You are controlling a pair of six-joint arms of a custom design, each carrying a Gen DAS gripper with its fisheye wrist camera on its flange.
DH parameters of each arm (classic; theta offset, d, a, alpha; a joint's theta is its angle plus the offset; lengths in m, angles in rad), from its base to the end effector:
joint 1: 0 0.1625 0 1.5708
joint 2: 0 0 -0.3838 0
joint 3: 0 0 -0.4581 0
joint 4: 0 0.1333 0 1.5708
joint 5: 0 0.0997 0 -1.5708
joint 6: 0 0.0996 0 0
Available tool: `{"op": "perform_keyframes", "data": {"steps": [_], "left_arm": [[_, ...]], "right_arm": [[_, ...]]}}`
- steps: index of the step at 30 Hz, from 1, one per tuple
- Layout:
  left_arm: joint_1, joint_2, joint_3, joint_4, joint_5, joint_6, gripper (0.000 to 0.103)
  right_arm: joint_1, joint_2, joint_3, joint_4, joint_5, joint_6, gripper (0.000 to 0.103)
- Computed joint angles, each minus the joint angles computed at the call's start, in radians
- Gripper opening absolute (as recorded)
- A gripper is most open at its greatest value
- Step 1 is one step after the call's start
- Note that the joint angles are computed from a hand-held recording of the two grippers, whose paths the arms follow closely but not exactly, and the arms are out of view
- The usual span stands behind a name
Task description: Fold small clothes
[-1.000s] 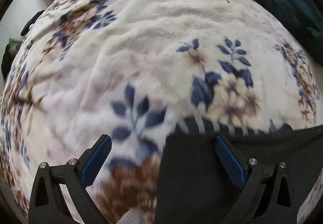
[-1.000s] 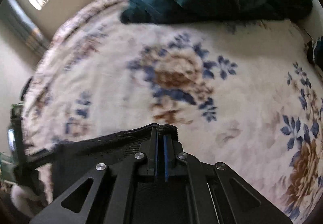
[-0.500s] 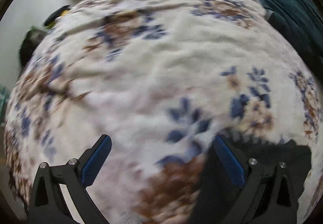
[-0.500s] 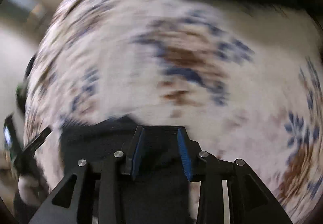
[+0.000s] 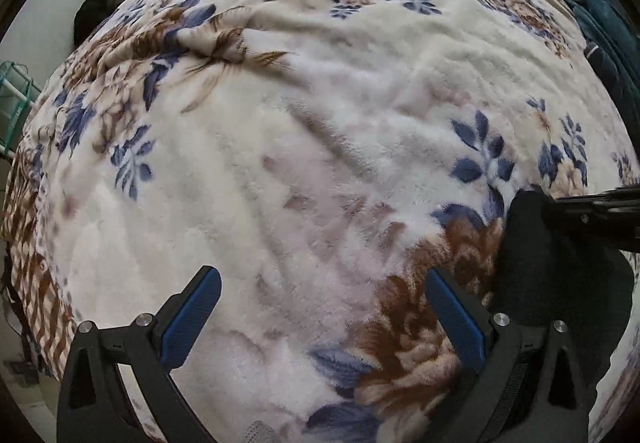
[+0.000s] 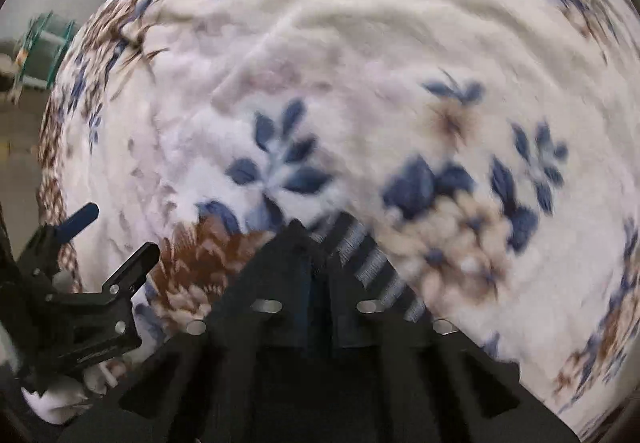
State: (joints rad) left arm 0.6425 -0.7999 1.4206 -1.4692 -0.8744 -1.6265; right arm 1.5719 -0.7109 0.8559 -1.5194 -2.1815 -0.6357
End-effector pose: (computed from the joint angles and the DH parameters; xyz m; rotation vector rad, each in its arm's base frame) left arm -0.4137 -0.5560 0.0481 -0.4721 2.1843 -0.5275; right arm 0.0771 -0.8259 0.2473 0.8829 -2.4229 -0.4947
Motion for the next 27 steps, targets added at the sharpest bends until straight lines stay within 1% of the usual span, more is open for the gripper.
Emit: {"op": "perform_keyframes", "data": {"steps": [1, 3, 4, 5, 6, 7, 8, 9, 10, 11, 12, 14, 16, 17, 19, 21, 23, 26, 27], "left_arm": [[0.0, -0.011, 0.016, -0.026, 0.002, 0.011, 0.103], [-0.002, -0.025, 0.036, -0.058, 0.002, 0.029, 0.103], [-0.002, -0.03, 0.044, -0.068, 0.004, 0.038, 0.103], [-0.002, -0.035, 0.052, -0.079, 0.006, 0.048, 0.103], [-0.001, -0.037, 0.057, -0.089, 0.005, 0.06, 0.103], [0.004, -0.037, 0.055, -0.096, -0.003, 0.073, 0.103], [0.008, -0.038, 0.056, -0.109, -0.011, 0.087, 0.103], [0.013, -0.04, 0.058, -0.129, -0.013, 0.105, 0.103], [0.014, -0.043, 0.058, -0.149, -0.014, 0.126, 0.103], [0.015, -0.043, 0.054, -0.165, -0.014, 0.149, 0.103], [0.017, -0.042, 0.05, -0.182, -0.011, 0.176, 0.103], [0.018, -0.023, 0.02, -0.194, -0.005, 0.237, 0.103], [0.023, 0.001, -0.009, -0.233, -0.013, 0.314, 0.103], [0.027, 0.018, -0.031, -0.24, -0.018, 0.346, 0.103], [0.036, 0.067, -0.091, -0.235, -0.012, 0.41, 0.103], [0.048, 0.12, -0.155, -0.215, 0.001, 0.459, 0.103], [0.065, 0.18, -0.227, -0.186, 0.004, 0.505, 0.103], [0.088, 0.261, -0.331, -0.134, 0.025, 0.553, 0.103], [0.091, 0.28, -0.357, -0.111, 0.037, 0.557, 0.103]], "right_arm": [[0.007, -0.015, 0.029, -0.05, -0.005, -0.009, 0.006], [0.023, -0.062, 0.104, -0.198, 0.013, -0.058, 0.005], [0.026, -0.069, 0.12, -0.259, 0.017, -0.072, 0.003], [0.025, -0.056, 0.114, -0.278, 0.008, -0.062, 0.003], [0.016, -0.033, 0.097, -0.256, -0.01, -0.014, 0.003], [0.013, -0.011, 0.069, -0.212, -0.023, 0.014, 0.003], [0.013, -0.004, 0.072, -0.21, -0.041, 0.011, 0.004], [0.011, 0.013, 0.048, -0.165, -0.047, 0.035, 0.005], [0.008, 0.037, -0.005, -0.093, -0.038, 0.087, 0.005], [0.0, 0.061, -0.078, -0.009, 0.005, 0.155, 0.008], [-0.011, 0.064, -0.137, 0.033, 0.079, 0.192, 0.011], [-0.027, 0.036, -0.181, 0.02, 0.148, 0.228, 0.036], [-0.049, 0.001, -0.211, 0.006, 0.178, 0.25, 0.037], [-0.06, -0.014, -0.223, 0.006, 0.168, 0.255, 0.037], [-0.077, -0.058, -0.201, -0.032, 0.103, 0.228, 0.038], [-0.105, -0.108, -0.162, -0.043, 0.041, 0.202, 0.042], [-0.135, -0.133, -0.145, -0.049, 0.003, 0.206, 0.042], [-0.189, -0.158, -0.125, -0.034, -0.001, 0.227, 0.042], [-0.208, -0.161, -0.119, -0.027, 0.015, 0.234, 0.042]]}}
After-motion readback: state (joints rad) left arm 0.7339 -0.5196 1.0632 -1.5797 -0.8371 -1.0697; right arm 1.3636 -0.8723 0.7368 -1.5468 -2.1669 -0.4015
